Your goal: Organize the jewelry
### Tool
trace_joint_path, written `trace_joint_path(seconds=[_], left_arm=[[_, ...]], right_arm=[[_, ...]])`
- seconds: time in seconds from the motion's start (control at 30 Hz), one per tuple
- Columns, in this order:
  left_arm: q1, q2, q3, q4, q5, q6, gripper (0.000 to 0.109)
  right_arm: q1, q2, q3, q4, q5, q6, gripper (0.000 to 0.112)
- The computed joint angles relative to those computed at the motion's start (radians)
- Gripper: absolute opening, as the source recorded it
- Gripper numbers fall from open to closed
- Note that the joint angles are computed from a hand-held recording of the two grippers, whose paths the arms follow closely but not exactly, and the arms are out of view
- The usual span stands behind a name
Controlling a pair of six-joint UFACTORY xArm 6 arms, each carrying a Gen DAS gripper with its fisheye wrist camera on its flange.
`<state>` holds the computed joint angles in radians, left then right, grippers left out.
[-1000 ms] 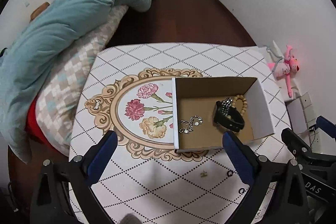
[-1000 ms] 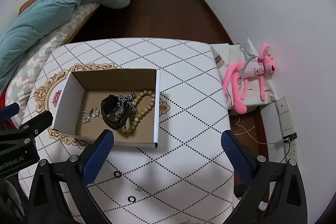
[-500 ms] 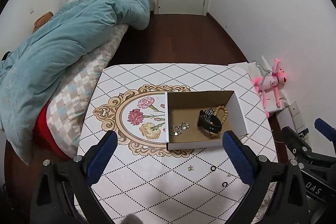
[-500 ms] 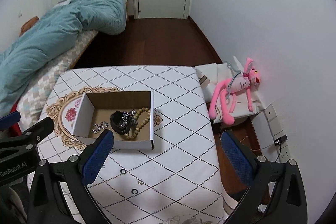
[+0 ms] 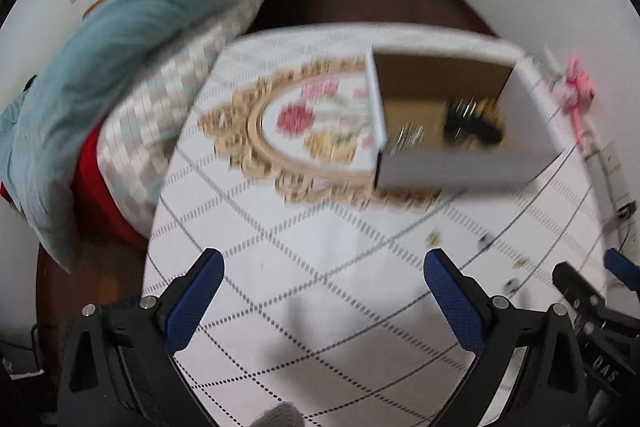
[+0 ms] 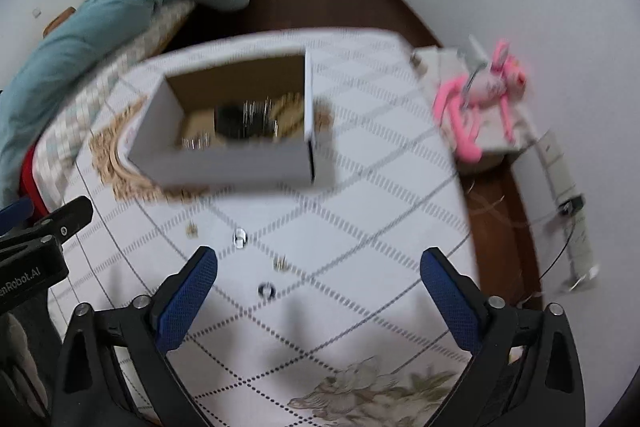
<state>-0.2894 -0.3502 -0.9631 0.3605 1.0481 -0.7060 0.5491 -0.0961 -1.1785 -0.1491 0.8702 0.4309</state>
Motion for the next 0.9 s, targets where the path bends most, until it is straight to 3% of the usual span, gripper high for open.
trace_joint_path(seconds=[0.1,0.27,0.53,0.6,0.7,0.9], left_arm=[[0.008,-0.004,0.049,-0.022,-0.004,0.005,0.102],[0.019,-0.008,0.103,-0.045,-0.023,0.012,0.102],[0.016,-0.009,0.125,-0.069,-0.053,0.036,0.101],[0.013,-0.005,0.123,-0.071,-0.063,0.040,0.101],[0.019,0.000,0.124,-0.083,-0.087,0.065,0.101],[0.019,0.014,0.108,-0.106,-0.121,0.082,0.101]], right_arm=[[-0.003,0.012,0.060,0.099,-0.038,-0.031,0.075],[0.016,0.014,0.131,0.104,-0.105,-0.021,0.063],[0.065,0.015,0.160,-0.075,-0.168,0.065,0.036],[0.079,0.017,0.159,-0.119,-0.168,0.074,0.013],[0.083,0.022,0.156,-0.121,-0.178,0.067,0.012],[0.038,-0.036,0.209,0.012,-0.229,0.030,0.012]])
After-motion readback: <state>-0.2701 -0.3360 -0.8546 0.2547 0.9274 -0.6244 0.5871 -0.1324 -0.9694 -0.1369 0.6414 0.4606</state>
